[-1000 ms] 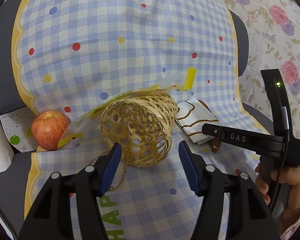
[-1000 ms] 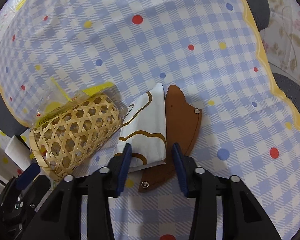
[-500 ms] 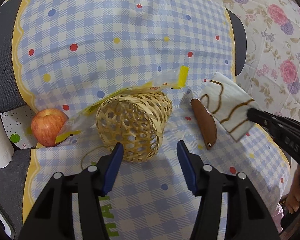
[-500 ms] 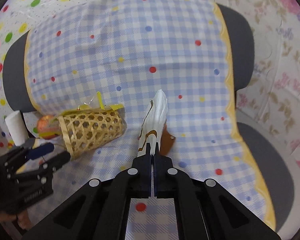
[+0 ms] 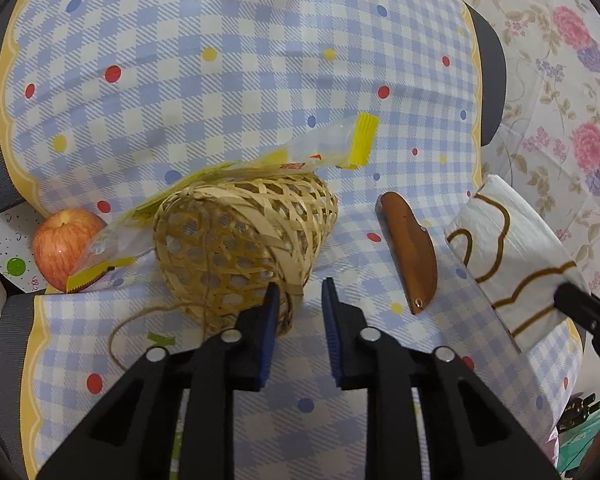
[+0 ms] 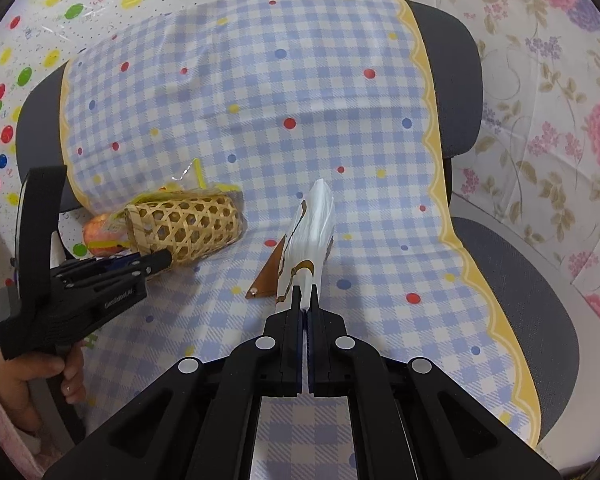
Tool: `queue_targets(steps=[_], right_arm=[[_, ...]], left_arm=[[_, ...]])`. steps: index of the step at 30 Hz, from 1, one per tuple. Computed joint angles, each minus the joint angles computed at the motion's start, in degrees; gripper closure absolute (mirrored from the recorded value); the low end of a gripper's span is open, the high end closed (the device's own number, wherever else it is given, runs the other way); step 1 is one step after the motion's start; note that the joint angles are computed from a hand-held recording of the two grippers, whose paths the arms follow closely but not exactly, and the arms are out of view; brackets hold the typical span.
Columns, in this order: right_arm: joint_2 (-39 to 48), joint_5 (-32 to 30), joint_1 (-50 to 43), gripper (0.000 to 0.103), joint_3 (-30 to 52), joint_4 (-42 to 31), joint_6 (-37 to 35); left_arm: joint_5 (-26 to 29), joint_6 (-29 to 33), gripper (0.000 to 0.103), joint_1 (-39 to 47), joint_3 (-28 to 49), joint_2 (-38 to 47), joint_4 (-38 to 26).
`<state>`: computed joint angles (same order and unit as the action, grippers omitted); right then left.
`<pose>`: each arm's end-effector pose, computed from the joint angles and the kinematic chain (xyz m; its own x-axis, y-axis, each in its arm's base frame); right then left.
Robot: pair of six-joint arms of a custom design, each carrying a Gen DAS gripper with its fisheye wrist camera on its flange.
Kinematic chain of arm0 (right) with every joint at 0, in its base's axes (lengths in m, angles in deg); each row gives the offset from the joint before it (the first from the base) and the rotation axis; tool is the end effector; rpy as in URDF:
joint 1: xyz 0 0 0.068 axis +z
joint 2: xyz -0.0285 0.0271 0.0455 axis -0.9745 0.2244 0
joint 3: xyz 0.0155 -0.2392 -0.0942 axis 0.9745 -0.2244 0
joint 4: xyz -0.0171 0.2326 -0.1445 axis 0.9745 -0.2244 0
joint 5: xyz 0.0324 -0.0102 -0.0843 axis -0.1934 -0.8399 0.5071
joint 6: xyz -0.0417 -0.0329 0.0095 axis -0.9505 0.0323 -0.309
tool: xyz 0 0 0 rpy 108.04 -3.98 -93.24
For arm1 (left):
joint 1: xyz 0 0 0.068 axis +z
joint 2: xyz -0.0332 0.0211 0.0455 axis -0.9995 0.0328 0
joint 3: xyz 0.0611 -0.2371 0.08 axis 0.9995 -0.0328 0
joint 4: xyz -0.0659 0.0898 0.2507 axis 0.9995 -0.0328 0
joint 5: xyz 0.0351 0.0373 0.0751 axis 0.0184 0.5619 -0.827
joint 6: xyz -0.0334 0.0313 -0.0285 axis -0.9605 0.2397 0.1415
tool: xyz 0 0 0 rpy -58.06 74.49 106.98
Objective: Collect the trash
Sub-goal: 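Grasp the woven bamboo basket with the left tool while the right tool holds the wrapper, then carry the basket and wrapper in both tools over the bin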
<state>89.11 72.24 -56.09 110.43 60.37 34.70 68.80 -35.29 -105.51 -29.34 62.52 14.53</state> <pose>0.2508 0.0938 0.2193 -0.6177 -0.1124 -0.7784 -0.2456 0.9678 0.0552 0.2971 -0.0888 0.1884 -0.6863 -0.0579 -0.7250 0.0379 0.9926 -0.1152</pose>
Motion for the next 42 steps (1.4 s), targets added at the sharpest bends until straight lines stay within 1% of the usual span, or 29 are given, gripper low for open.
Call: queue_targets(steps=[2, 3, 7, 11, 15, 19, 21, 26, 30, 33, 35, 39, 42], right_arm=[[-0.92, 0.08, 0.28, 0.101, -0.34, -0.58, 0.27], [-1.52, 0.06, 0.35, 0.101, -0.55, -0.85, 0.35], [-5.3, 0.33, 0.62, 0.101, -1.51, -2.53, 0.49], [-8.79, 0.52, 0.54, 0.101, -1.91, -4.68, 1.02], [-12.77, 0.66, 0.13, 0.101, -2.84, -7.32, 1.54], [-18.21, 0.35, -0.96, 0.101, -4.52, -10.7, 2.09], [-21.34, 0.05, -1.7, 0.101, -5.39, -12.58, 2.0], [-30.76, -1.77, -5.63, 0.101, -7.34, -18.5, 1.07], [-37.72, -4.48, -10.57, 0.101, -7.81, -23.45, -0.21], [-42.19, -7.45, -15.0, 0.101, -7.93, -27.01, -1.67], [-44.79, -9.57, -18.21, 0.101, -8.13, -29.25, -2.92], [-49.42, -16.07, -27.86, 0.101, -8.98, -34.3, -7.19], [-52.59, -22.69, -38.07, 0.101, -9.66, -38.85, -12.56]], left_arm=[[-0.04, 0.18, 0.096, 0.02, -0.16, -0.4, 0.14], [0.12, 0.5, 0.097, -0.11, -0.74, -1.58, -0.03], [2.06, 0.95, 0.099, -0.79, -5.27, -9.79, -0.45], [1.89, 0.19, 0.099, -4.4, -7.45, -18.87, -4.54], [-1.36, -0.29, 0.099, -9.69, -8.52, -26.56, -8.77], [-5.63, -0.84, 0.099, -14.27, -8.5, -28.79, -11.37], [-6.23, -1.83, 0.099, -15.99, -8.65, -30.56, -12.83], [-11.16, -3.4, 0.099, -24.21, -8.29, -36.25, -15.5], [-15.28, -3.91, 0.099, -30.15, -6.05, -37.77, -16.99], [-19.0, -3.92, 0.099, -34.67, -4.1, -36.75, -17.39], [-20.45, -4.32, 0.099, -37.14, -3.39, -35.06, -16.97], [-21.99, -6.77, 0.099, -42.11, -3.98, -30.71, -14.79], [-21.91, -8.19, 0.099, -45.18, -4.68, -26.98, -12.45]])
